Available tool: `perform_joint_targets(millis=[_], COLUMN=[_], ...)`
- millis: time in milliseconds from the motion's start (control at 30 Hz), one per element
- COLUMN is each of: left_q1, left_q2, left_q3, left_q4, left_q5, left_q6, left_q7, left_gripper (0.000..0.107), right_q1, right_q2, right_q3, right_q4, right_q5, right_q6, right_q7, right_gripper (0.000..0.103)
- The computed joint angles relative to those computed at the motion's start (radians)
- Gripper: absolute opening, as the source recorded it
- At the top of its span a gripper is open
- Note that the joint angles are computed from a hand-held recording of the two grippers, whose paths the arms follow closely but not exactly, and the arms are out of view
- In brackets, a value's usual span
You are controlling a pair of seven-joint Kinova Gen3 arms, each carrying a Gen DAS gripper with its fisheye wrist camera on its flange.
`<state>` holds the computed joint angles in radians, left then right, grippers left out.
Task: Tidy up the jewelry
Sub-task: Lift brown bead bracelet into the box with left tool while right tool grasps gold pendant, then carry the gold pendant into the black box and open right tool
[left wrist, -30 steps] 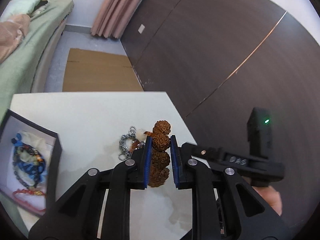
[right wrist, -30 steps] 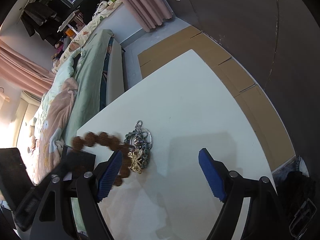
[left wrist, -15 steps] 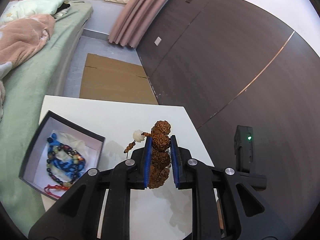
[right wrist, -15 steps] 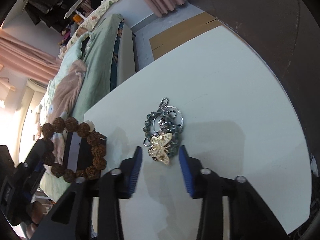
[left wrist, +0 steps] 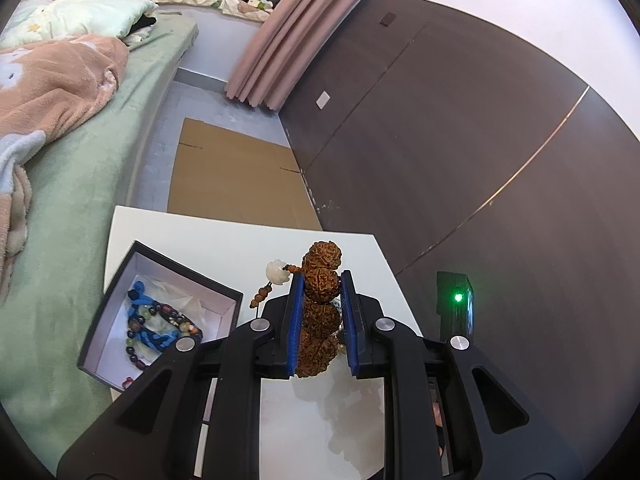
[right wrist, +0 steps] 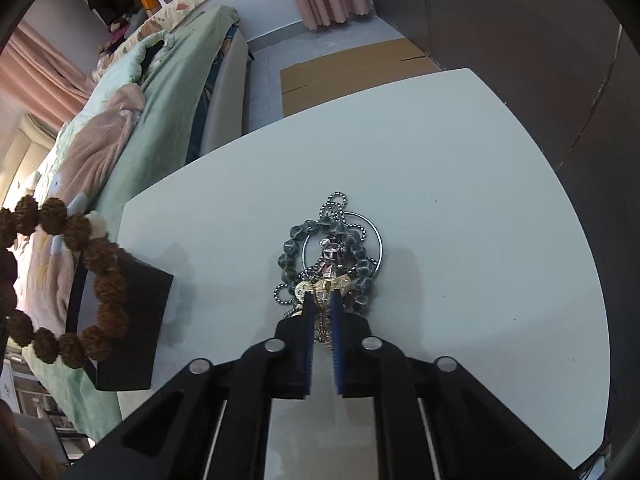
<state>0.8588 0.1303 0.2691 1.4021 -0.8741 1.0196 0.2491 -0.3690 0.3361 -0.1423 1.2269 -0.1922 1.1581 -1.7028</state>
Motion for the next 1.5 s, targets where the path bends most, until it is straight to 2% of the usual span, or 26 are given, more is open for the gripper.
perform_joint_targets(millis=[133, 367, 467, 567, 600, 633, 700, 767, 833, 933, 1067, 1233, 1300, 1367, 1400, 1433, 1467, 1500], left_q1=[0.007, -0.023, -0.048, -0.079, -0.087, -0.089, -0.084, -0.084, -0.084, -0.082, -0.077, -0.073, -0.076, -0.085, -0.093, -0.097, -0.101, -0.103], left_q2=[-0.034, -0.086, -0.106, -0.106, -0.103, -0.101, -0.101, -0.109, -0.116, -0.115, -0.115, -0.125, -0.126, -0.131, -0.138, -0.138, -0.139, -0.137], left_q3=[0.009, 0.060, 0.081, 0.090, 0.090, 0.093, 0.100, 0.103, 0.112, 0.123, 0.128, 0.133, 0.137, 0.134, 0.130, 0.133, 0.136, 0.139], left_q4=[0.032, 0.080, 0.102, 0.091, 0.087, 0.085, 0.084, 0.089, 0.094, 0.087, 0.079, 0.081, 0.087, 0.096, 0.106, 0.106, 0.107, 0.105], left_q5=[-0.040, -0.079, -0.063, 0.017, 0.043, 0.053, 0.046, 0.041, 0.035, 0.037, 0.035, 0.039, 0.043, 0.060, 0.072, 0.076, 0.077, 0.073], left_q6=[0.016, 0.072, 0.082, 0.105, 0.125, 0.147, 0.190, 0.206, 0.226, 0.280, 0.323, 0.374, 0.385, 0.378, 0.361, 0.356, 0.354, 0.355], left_q7=[0.043, 0.113, 0.125, 0.084, 0.082, 0.087, 0.101, 0.105, 0.116, 0.121, 0.131, 0.159, 0.176, 0.182, 0.184, 0.186, 0.186, 0.189], left_gripper=[0.018, 0.018, 0.018, 0.020, 0.029, 0.048, 0.060, 0.060, 0.067, 0.069, 0.084, 0.094, 0.096, 0.096, 0.096, 0.096, 0.097, 0.098], right_q1=[0.015, 0.092, 0.115, 0.117, 0.118, 0.116, 0.112, 0.112, 0.115, 0.110, 0.088, 0.067, 0.072, 0.049, 0.047, 0.048, 0.043, 0.036], right_q2=[-0.010, -0.052, -0.075, -0.096, -0.100, -0.102, -0.106, -0.115, -0.124, -0.131, -0.134, -0.125, -0.111, -0.085, -0.078, -0.082, -0.100, -0.119], right_q3=[-0.002, -0.030, -0.039, -0.045, -0.048, -0.048, -0.050, -0.055, -0.061, -0.066, -0.073, -0.096, -0.115, -0.107, -0.106, -0.105, -0.096, -0.082], right_q4=[0.015, 0.057, 0.077, 0.095, 0.101, 0.102, 0.107, 0.116, 0.128, 0.137, 0.141, 0.157, 0.167, 0.143, 0.142, 0.151, 0.172, 0.187], right_q5=[-0.021, -0.184, -0.256, -0.304, -0.322, -0.331, -0.352, -0.385, -0.422, -0.469, -0.501, -0.575, -0.626, -0.615, -0.611, -0.607, -0.591, -0.571], right_q6=[-0.009, -0.053, -0.072, -0.089, -0.093, -0.094, -0.101, -0.111, -0.120, -0.128, -0.143, -0.174, -0.192, -0.172, -0.171, -0.183, -0.211, -0.232], right_q7=[0.007, 0.098, 0.148, 0.189, 0.202, 0.210, 0.228, 0.253, 0.284, 0.315, 0.332, 0.367, 0.391, 0.374, 0.364, 0.356, 0.345, 0.337], right_gripper=[0.001, 0.001, 0.001, 0.001, 0.001, 0.001, 0.001, 0.001, 0.001, 0.001, 0.001, 0.002, 0.006, 0.011, 0.032, 0.067, 0.078, 0.080])
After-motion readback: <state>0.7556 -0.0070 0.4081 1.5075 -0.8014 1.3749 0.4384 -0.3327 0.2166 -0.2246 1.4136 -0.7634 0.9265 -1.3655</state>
